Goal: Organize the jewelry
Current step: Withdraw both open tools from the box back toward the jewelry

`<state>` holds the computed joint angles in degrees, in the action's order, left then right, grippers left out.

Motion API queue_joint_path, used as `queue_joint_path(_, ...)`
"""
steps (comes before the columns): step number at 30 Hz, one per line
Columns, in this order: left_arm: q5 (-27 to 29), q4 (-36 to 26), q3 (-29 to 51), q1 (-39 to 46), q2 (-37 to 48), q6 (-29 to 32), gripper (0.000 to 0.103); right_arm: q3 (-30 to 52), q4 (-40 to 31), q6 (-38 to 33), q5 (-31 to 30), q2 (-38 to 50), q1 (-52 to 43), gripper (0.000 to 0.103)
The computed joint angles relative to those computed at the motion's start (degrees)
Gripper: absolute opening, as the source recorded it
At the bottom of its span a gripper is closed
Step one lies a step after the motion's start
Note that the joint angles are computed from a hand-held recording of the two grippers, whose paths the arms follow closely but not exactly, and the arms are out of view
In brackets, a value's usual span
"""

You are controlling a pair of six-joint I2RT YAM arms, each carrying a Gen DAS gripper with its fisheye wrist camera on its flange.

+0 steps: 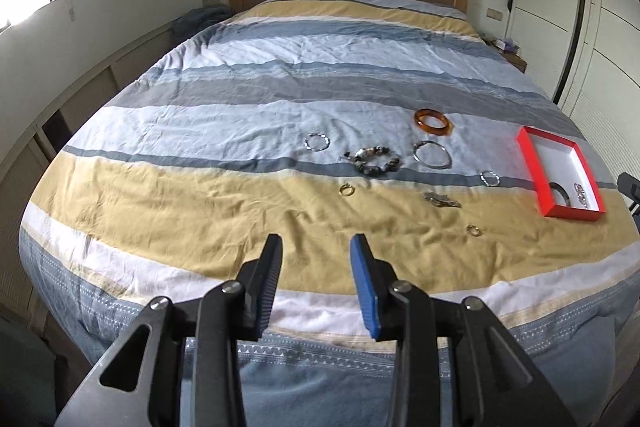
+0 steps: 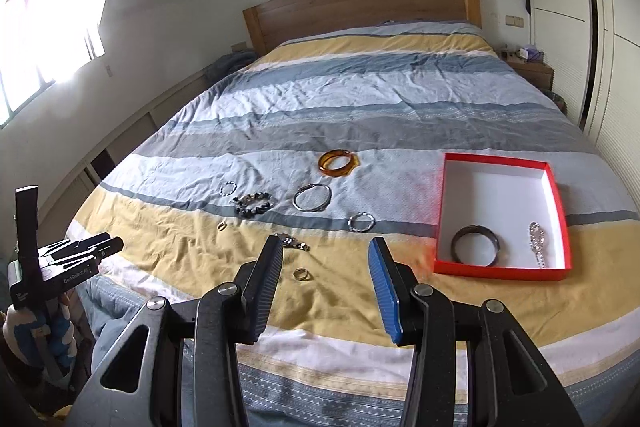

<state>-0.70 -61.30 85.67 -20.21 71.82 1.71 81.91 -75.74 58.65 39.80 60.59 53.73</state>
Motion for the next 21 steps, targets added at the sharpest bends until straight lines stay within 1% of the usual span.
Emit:
queue_joint_path(4,1.99,1.61,-4.76,3.50,-1.41,1.02,0.034,-2.70,4.36,-0.91,-1.89,1.90,-0.42,0.044)
queue_joint_path(7,1.67,3.13,-7.45,3.68,-1.40,0.69,0.033,-5.21,7.35,-1.34,-3.47,2.84,-1.32,0.044)
queue_joint_path(11,1.66,5.52,-9.42,2.94,0.39,-0.26,0.033,-9.26,11.97,-3.05,-7.34,3.52,-3.81,0.044)
queue_joint_path(18,4.67,8.52,-8.97,3.55,6.17,-1.70,0.033,-15.11,20.46,-7.76,-14.79,4.79,-9.61,0.043)
queue_joint_path(21,6.30,10.32,-7.36,3.04,10.03,-1.86,0.034,-17.97,25.36,-11.01,-19.36,6.15,-13.57,0.041)
